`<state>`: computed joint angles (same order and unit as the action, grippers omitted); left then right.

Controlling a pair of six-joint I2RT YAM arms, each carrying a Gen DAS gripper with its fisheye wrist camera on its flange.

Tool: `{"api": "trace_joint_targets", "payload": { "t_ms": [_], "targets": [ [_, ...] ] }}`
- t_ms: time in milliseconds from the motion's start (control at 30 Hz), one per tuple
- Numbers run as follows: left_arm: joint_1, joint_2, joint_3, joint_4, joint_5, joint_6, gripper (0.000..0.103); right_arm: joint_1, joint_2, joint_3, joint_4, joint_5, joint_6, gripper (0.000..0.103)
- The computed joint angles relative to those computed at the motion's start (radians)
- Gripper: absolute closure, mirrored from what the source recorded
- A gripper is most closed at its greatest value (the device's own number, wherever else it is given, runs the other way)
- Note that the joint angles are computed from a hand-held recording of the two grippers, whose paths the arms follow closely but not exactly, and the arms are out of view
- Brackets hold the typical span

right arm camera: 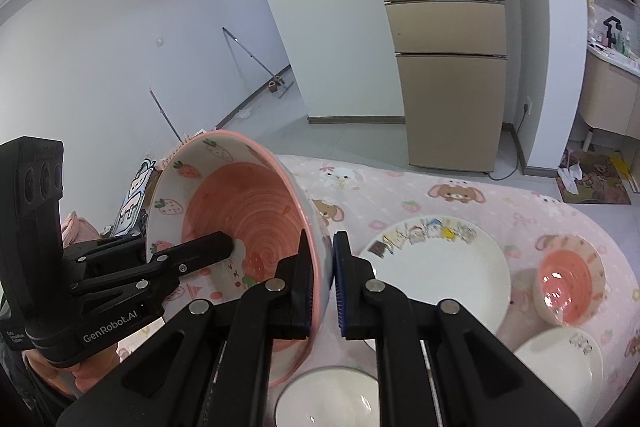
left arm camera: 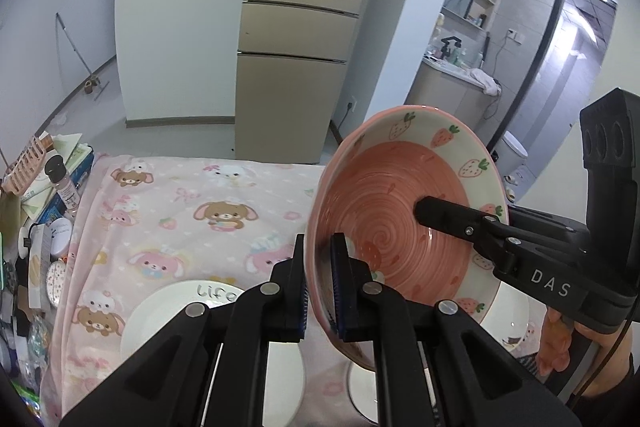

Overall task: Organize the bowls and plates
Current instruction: 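Lift the pink strawberry bowl with the left gripper and carry it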

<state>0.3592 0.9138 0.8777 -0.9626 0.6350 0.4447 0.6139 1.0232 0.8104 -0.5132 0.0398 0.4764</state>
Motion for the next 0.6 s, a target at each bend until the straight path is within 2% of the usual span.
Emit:
{"api": "trace_joint_targets", "payload": {
  "t_ms": [267,600],
  "targets": [
    [-0.107,-0.186,-0.098,-0.043,-0.055,-0.061,0.092,0.022,-0.186,-0.116,-0.067,0.033,0.050,0.094],
    [-0.208,-0.379,-0.282,-0.069,-0.131,-0.090,0.092,0.140,-0.373,-0.291,-0.128,0.095,0.170,0.094]
  ]
}}
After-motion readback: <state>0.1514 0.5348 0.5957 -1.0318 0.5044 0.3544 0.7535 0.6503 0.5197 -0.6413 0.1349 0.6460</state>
